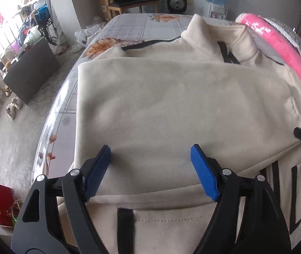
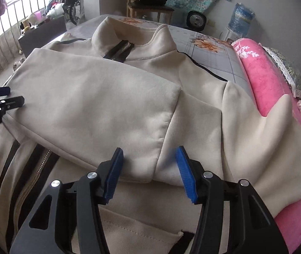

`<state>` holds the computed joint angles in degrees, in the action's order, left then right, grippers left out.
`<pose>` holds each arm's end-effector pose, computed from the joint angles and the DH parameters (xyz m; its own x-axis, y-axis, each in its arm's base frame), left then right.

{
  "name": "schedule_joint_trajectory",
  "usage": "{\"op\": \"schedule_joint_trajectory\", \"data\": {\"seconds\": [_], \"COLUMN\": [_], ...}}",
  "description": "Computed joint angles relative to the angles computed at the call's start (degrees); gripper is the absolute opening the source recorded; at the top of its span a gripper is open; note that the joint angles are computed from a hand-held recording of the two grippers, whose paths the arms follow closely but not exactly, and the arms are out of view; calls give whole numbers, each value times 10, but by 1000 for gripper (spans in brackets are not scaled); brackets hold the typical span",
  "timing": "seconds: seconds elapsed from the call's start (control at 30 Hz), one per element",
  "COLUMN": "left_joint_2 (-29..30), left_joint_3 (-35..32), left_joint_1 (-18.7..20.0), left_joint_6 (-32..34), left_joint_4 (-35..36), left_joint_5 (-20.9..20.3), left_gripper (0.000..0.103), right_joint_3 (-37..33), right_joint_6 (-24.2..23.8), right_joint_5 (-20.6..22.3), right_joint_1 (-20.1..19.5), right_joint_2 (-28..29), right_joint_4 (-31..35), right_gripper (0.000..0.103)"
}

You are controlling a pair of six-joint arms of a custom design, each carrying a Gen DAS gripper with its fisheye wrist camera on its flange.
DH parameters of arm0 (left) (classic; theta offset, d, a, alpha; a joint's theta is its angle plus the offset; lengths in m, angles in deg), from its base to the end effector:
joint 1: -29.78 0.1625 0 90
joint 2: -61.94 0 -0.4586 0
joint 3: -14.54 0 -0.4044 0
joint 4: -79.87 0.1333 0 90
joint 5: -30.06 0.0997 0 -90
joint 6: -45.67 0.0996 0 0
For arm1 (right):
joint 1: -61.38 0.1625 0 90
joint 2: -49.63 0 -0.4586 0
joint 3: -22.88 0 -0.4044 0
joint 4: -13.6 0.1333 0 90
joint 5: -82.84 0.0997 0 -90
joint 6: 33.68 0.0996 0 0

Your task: Fold large clothes

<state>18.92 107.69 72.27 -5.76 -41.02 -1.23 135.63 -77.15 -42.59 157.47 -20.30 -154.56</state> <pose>-0.3477 -0.6147 0.0833 -0.6336 -0.1412 -0.7607 0.3221 0.8458 -0.4254 0.1369 -0.5710 0.3098 -0.5543 -0.3788 0.7411 -0.6447 0.7586 -0.0945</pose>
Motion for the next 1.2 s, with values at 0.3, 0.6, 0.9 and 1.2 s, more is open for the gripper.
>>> {"op": "schedule_joint_trajectory", "data": {"seconds": [0.3, 0.6, 0.9, 1.2], "left_joint_2": [-9, -12, -20, -23], "left_joint_3": [26, 34, 52, 67], "left_joint_1": [0, 2, 2, 2], "left_joint_6": [-17, 9, 53, 84], "left_joint_4": [-22, -54, -98, -141], "left_joint_5": [10, 2, -9, -11], "left_gripper": [95, 96, 96, 96], "right_joint_3": [50, 55, 31, -37], "right_joint_6": [94, 156, 190, 265], "right_joint_5": [-32, -24, 17, 47], "right_joint_1": [-12, -23, -29, -92], "right_joint_2": [-43, -49, -76, -146], "right_joint_4": [25, 26, 100, 90], "right_gripper": [81, 97, 97, 97]}}
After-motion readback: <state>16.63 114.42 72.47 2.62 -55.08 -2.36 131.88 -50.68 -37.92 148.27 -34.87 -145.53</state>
